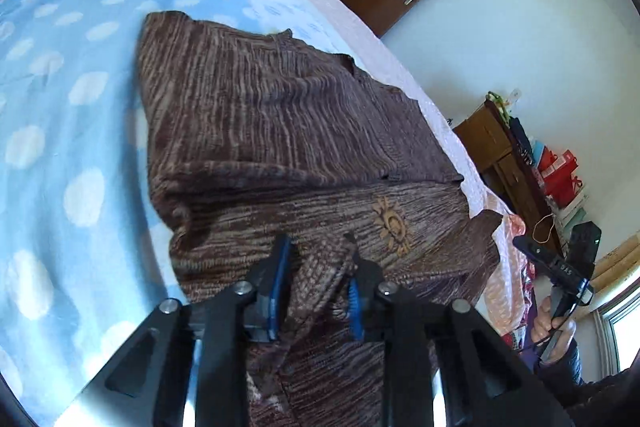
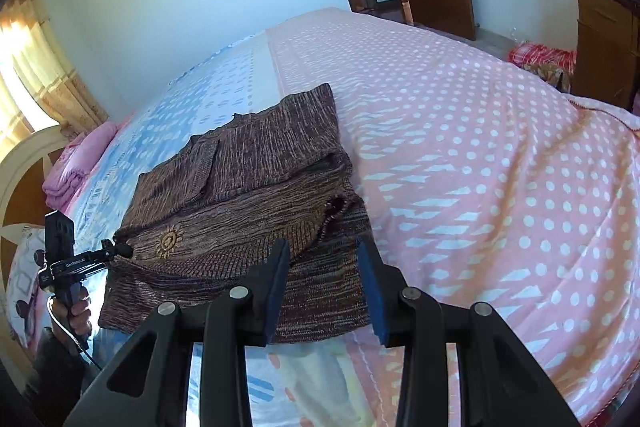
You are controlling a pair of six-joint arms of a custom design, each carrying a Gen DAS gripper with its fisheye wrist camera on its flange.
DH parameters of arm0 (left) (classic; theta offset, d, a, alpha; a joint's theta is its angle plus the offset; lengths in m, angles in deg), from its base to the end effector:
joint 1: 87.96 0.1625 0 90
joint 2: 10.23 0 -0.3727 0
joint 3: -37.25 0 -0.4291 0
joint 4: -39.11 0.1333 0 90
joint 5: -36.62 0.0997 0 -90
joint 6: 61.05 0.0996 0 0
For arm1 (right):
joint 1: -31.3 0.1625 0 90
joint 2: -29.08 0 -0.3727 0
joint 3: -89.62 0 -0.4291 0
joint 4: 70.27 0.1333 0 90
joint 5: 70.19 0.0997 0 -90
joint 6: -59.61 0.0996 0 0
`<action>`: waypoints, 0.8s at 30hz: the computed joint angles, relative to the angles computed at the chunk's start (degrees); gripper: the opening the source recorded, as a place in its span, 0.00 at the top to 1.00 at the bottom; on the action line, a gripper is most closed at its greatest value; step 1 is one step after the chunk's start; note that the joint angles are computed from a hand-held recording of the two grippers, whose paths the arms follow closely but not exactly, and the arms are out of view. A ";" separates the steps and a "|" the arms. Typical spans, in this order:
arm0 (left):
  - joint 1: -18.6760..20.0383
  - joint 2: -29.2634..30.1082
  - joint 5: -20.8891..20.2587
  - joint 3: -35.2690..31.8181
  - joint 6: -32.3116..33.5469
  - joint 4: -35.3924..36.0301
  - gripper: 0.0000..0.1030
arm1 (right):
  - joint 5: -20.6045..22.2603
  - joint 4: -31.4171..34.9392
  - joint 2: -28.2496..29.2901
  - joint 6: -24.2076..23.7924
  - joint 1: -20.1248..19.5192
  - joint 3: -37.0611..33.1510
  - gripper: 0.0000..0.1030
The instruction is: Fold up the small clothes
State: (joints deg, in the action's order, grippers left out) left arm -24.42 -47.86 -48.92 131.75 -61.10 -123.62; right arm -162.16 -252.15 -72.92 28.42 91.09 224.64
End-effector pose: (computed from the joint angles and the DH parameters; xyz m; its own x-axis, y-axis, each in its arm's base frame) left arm -0.1646 -0.6472 -0.0376 -0.9024 0.4244 -0.0746 0.4278 0.8615 -0.2734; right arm -0.0986 -0.4275 0.3271 -0.8609 0.2205 0.4585 -0.2170 0.6559 -0.7230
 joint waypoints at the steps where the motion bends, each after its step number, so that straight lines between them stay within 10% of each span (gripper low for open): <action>1: -0.59 -0.50 0.62 0.93 1.46 -0.62 0.56 | -0.14 -0.20 -0.04 -0.37 -0.03 0.15 0.64; 4: -2.02 -2.18 1.75 4.21 5.62 -4.56 0.16 | -0.05 -0.27 -0.17 -0.92 -0.05 0.32 0.64; 6: -2.00 -2.88 0.68 5.25 7.57 -6.10 0.11 | 0.27 -0.22 -0.14 -1.03 -0.19 0.26 0.64; 11: -2.31 -5.11 1.53 6.97 11.93 -4.10 0.11 | -0.09 0.16 -0.10 -1.11 0.01 0.28 0.64; 17: -5.34 -7.34 13.21 10.35 20.11 -4.88 0.14 | -0.30 0.00 0.18 -1.40 -0.01 0.21 0.64; 24: -7.29 -1.15 18.48 6.21 27.46 -6.01 0.40 | -2.72 -3.23 1.51 -2.96 1.10 0.08 0.64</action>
